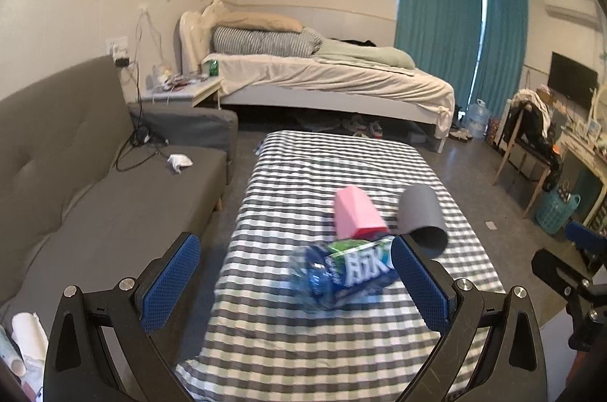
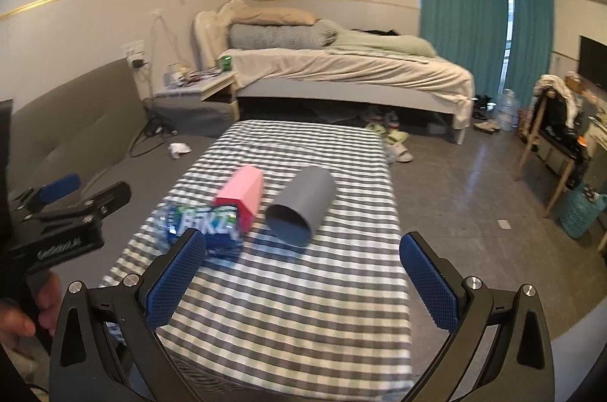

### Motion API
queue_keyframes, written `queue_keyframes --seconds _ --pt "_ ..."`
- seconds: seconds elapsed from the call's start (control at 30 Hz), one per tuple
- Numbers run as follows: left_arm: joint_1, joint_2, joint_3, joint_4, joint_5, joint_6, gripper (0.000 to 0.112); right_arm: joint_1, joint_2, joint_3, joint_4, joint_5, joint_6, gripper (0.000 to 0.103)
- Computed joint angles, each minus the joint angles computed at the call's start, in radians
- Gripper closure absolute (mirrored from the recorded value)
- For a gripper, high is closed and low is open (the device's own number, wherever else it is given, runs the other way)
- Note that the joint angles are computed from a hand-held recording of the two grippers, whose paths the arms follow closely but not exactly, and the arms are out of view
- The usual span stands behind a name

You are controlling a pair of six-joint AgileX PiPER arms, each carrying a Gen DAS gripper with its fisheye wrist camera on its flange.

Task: Flip cup upside down
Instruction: 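Close the right tool around the pink hexagonal cup lying on its side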

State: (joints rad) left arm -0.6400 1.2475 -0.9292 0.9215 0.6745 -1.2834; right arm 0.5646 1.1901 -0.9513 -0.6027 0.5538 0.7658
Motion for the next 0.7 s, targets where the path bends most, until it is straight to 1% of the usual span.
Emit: queue_keyframes --seconds 0.13,0.17,0.23,0.3,0.4,0.47,0.53,0.57,0.6,0.7 --pt "0.14 0.043 -0.027 -0.072 -0.058 0.086 0.009 -0.04 0.139 -0.135 0.198 -0.018 -0.21 0.0" --pt "0.169 0.06 -0.037 -0.087 -0.068 0.112 0.009 -0.048 0.202 -0.2 0.274 -0.006 -0.285 0.0" --pt "0.215 0.093 -0.053 -0.103 -0.084 0.15 0.009 -0.053 0.29 -0.291 0.348 0.021 -0.357 0.0" --pt "0.244 0.123 -0.066 -0.092 -0.09 0.16 0.009 -0.052 0.426 -0.439 0.435 0.085 -0.459 0.0" --pt "0.295 0.181 -0.085 -0.065 -0.109 0.165 0.009 -0.037 0.59 -0.622 0.471 0.169 -0.522 0.0" --pt "0.325 0.214 -0.096 -0.065 -0.121 0.171 0.009 -0.047 0.71 -0.765 0.516 0.242 -0.582 0.001" --pt "0.367 0.249 -0.108 -0.083 -0.148 0.196 0.009 -0.06 0.795 -0.868 0.56 0.293 -0.623 0.001" --pt "0.379 0.266 -0.115 -0.087 -0.154 0.197 0.009 -0.07 0.852 -0.939 0.585 0.33 -0.645 0.004" --pt "0.39 0.282 -0.118 -0.089 -0.164 0.195 0.009 -0.073 0.887 -0.984 0.592 0.35 -0.65 0.004" --pt "0.411 0.331 -0.145 -0.105 -0.178 0.214 0.009 -0.079 1.03 -1.183 0.603 0.459 -0.657 0.005"
